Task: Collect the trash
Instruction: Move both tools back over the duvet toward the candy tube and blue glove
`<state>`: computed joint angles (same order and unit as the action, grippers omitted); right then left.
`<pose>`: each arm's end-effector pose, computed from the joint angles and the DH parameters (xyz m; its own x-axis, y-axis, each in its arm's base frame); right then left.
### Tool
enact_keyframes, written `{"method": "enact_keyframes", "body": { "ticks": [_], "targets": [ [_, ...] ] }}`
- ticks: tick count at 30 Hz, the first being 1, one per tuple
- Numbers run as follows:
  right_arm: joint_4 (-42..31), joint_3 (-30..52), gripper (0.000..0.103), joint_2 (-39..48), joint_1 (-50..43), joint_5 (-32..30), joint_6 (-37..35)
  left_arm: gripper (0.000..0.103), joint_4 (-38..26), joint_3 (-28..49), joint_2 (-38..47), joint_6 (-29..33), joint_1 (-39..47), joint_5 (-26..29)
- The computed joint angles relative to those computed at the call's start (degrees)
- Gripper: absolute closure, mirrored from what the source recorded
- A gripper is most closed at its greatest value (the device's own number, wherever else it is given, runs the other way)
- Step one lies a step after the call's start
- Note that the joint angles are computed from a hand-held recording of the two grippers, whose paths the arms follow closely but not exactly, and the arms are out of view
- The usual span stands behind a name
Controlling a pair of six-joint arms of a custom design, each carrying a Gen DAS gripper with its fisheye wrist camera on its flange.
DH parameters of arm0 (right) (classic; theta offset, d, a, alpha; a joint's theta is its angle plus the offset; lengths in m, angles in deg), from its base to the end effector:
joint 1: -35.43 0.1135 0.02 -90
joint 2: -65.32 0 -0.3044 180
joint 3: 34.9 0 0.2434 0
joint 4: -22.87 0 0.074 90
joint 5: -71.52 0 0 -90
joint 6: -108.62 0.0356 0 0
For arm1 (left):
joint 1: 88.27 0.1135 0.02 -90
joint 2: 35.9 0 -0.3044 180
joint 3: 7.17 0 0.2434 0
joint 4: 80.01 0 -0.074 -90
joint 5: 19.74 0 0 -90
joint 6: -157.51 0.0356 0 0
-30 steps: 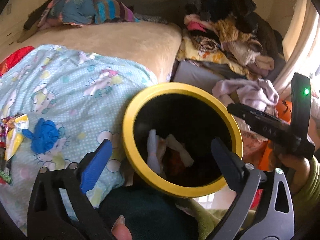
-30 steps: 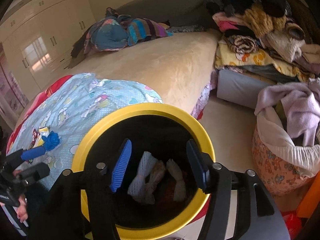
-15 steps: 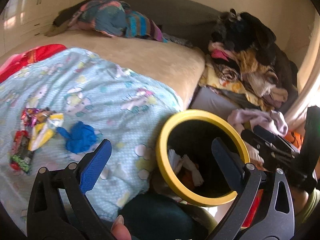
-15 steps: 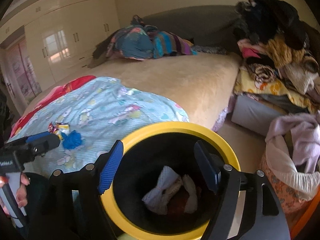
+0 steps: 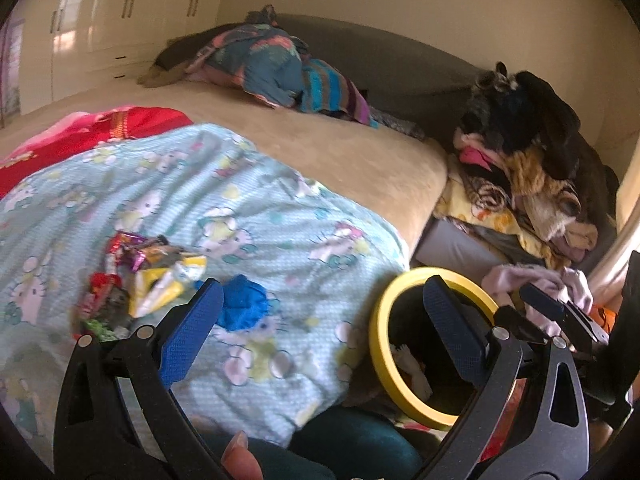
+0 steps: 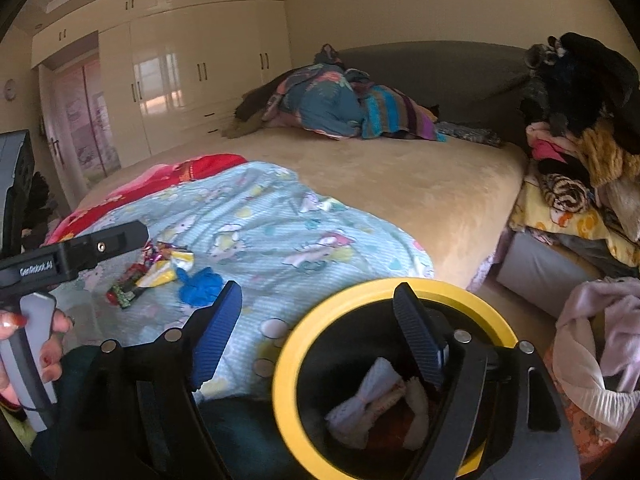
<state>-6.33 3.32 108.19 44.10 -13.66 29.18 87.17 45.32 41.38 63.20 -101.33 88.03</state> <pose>0.1294 0.0167 0.2399 -0.5562 0.0999 -0.8250 0.0211 0.9941 0.1062 0.2503 -0.0692 0.2425 -0.6267 0.0719 -0.7759 0.4048 0.8809 -0.2453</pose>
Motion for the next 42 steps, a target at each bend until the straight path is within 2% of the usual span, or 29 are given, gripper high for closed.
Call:
{"method": "enact_keyframes", "body": {
  "ticks": [8, 21, 30, 42],
  "targets": [
    [3.9, 1.3, 0.026, 5.0, 6.7, 2.6, 3.3, 0.011, -0.8, 1.3, -0.2, 0.1, 8.3, 3.6],
    [14.8, 3.3, 0.026, 20.2, 13.9, 2.9, 5.1, 0.011, -1.1, 2.6, 2.8, 1.8, 21.7, 7.5],
    [21.6, 6.4, 0.026, 32.4, 15.0, -0.5, 5.3, 0.011, 0.1, 3.8, 9.2, 3.5, 28.5, 7.9],
    [26.1, 11.2, 0.026, 44.8, 17.1, -1.8, 4.4, 0.011, 0.5, 6.7, 19.8, 7.1, 34.8, 7.0]
  ]
}}
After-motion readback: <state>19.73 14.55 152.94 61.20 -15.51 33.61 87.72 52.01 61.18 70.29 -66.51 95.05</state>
